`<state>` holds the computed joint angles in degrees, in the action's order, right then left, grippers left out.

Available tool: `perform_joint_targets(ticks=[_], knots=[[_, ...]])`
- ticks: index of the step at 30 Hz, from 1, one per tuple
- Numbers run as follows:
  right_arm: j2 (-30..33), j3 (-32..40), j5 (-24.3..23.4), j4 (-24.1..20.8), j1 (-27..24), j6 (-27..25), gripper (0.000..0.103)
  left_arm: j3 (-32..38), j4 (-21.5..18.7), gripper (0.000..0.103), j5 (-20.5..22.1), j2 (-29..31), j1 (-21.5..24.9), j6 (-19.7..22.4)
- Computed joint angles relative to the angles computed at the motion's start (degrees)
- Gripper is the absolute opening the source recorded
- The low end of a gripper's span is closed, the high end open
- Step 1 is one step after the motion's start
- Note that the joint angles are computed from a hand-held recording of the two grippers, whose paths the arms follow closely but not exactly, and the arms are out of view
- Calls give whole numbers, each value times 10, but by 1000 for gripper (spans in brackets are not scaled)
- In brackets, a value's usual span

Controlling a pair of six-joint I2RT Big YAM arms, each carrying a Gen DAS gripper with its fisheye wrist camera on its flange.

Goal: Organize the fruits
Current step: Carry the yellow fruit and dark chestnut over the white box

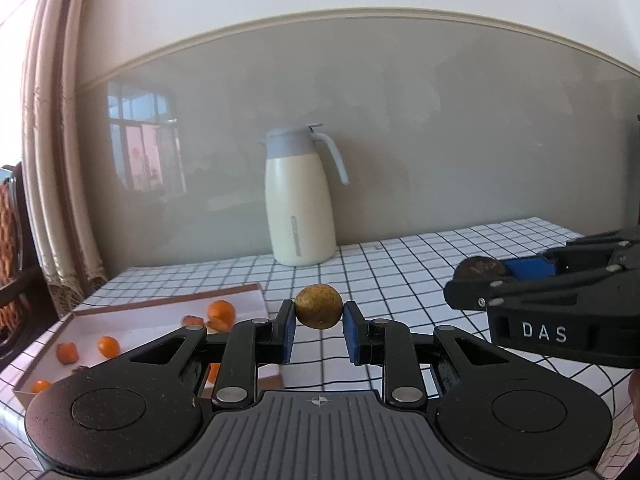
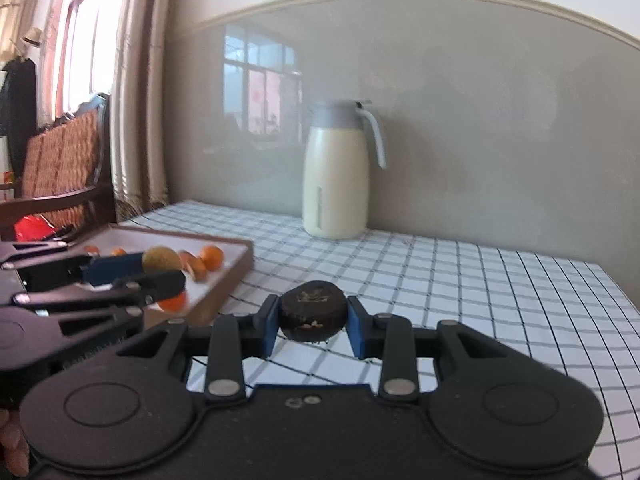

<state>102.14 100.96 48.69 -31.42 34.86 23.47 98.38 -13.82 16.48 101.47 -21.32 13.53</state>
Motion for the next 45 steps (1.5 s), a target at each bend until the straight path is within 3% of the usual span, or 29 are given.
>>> perform_joint_targets(ticks=[10,21,31,45], knots=[[30,40,-32,37,1,-55,26,9,2,26,-23,6,23,-7],[91,130,-69,41,6,-110,26,10,15,26,-44,8,59,-27],[169,263,-97,12,2,-167,26,47,20,26,-63,32,94,-64],[305,500,-131,-76,-17,-207,26,187,-16,26,-91,125,122,-95]])
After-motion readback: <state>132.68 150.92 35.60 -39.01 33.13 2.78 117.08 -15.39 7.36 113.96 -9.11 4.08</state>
